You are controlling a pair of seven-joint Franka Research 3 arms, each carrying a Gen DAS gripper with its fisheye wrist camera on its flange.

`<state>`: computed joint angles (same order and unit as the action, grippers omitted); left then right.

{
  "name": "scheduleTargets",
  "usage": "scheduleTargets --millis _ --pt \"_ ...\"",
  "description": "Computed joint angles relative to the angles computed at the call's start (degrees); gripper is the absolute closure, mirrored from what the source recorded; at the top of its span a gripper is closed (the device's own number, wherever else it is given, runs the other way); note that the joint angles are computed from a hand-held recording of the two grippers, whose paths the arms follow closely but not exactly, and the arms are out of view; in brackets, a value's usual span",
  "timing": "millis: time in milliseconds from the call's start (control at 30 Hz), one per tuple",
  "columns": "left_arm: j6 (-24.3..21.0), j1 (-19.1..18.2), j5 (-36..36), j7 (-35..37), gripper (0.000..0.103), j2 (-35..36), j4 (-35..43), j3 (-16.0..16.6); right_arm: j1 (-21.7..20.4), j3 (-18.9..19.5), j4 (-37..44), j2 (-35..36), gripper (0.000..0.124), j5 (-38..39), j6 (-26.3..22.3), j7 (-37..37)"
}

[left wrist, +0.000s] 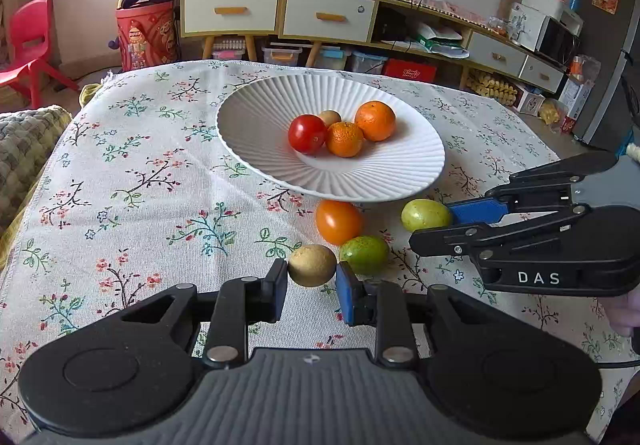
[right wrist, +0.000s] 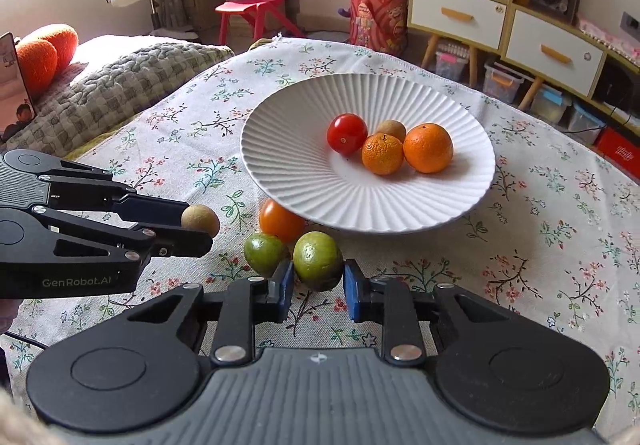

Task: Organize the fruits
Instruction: 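Carry the pale yellow fruit in the left tool while the right tool carries the lime over the bowl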

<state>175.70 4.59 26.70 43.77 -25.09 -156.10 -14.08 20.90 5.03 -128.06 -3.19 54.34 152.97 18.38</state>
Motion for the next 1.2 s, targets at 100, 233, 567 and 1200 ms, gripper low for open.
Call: scheduleTargets --millis 100,233,567,1200 --pt "0.4 0.2 0.2 -0.2 0.093 0.0 0.5 -0.3 0.0 -0.1 -0.1 -0.6 0.100 0.6 -0.6 -0.2" --pt "0.7 0.8 0.7 -0.8 0.093 0.2 1.3 -1.1 0.0 -0.3 0.0 -1.0 0.100 1.9 -0.8 -0.9" --pt "1.7 5.0 3.9 -4.4 0.093 2.3 4.7 -4.4 -0.3 -0.2 2.5 1.0 0.100 4.0 1.3 -0.9" --pt "4.3 13.9 16.8 -15.3 0.093 9.4 11.4 -9.8 -1.8 1.8 7.2 6.8 0.100 8.7 6.3 -3.9"
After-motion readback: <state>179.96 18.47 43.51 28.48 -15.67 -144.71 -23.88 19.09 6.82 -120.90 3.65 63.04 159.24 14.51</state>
